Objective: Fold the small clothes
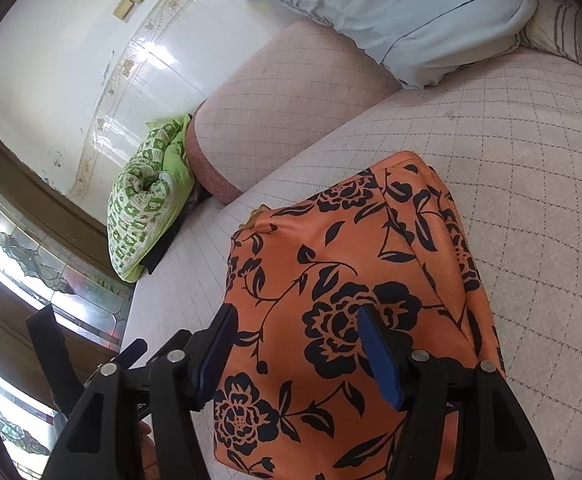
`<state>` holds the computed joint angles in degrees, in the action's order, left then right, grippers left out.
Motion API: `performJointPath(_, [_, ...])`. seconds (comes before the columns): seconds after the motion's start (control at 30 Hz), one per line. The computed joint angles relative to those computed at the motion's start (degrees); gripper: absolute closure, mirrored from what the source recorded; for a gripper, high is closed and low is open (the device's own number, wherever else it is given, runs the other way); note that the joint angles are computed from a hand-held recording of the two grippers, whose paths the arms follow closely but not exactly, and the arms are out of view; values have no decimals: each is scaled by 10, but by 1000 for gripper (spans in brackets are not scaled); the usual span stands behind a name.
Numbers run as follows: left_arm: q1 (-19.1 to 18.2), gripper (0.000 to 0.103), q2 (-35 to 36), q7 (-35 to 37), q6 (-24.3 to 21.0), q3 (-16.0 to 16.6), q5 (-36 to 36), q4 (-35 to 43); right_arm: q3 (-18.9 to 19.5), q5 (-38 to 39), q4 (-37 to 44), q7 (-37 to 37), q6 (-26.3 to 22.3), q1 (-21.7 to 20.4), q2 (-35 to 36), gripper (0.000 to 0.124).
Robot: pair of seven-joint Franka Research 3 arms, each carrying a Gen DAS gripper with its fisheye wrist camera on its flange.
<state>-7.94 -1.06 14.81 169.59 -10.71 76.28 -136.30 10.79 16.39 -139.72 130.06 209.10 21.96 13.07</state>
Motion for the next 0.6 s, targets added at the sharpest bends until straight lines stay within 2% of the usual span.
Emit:
performJointPath(0.27, [-6, 2, 14, 16, -13, 1, -10, 4, 1, 6, 4, 1, -29, -4, 3, 58])
performJointPath(0.4, [-10, 2, 27, 45, -24, 2, -31, 8, -2, 13, 20, -2, -78, -5, 11, 58])
performJointPath(0.5, [-16, 2, 42, 85, -38, 3, -69, 11, 1, 15, 23, -9, -81, -8, 14, 58])
performJointPath(0.6, [-16, 2, 45, 94, -26, 10, -85, 11, 13, 1, 21, 3, -74, -25, 17, 58])
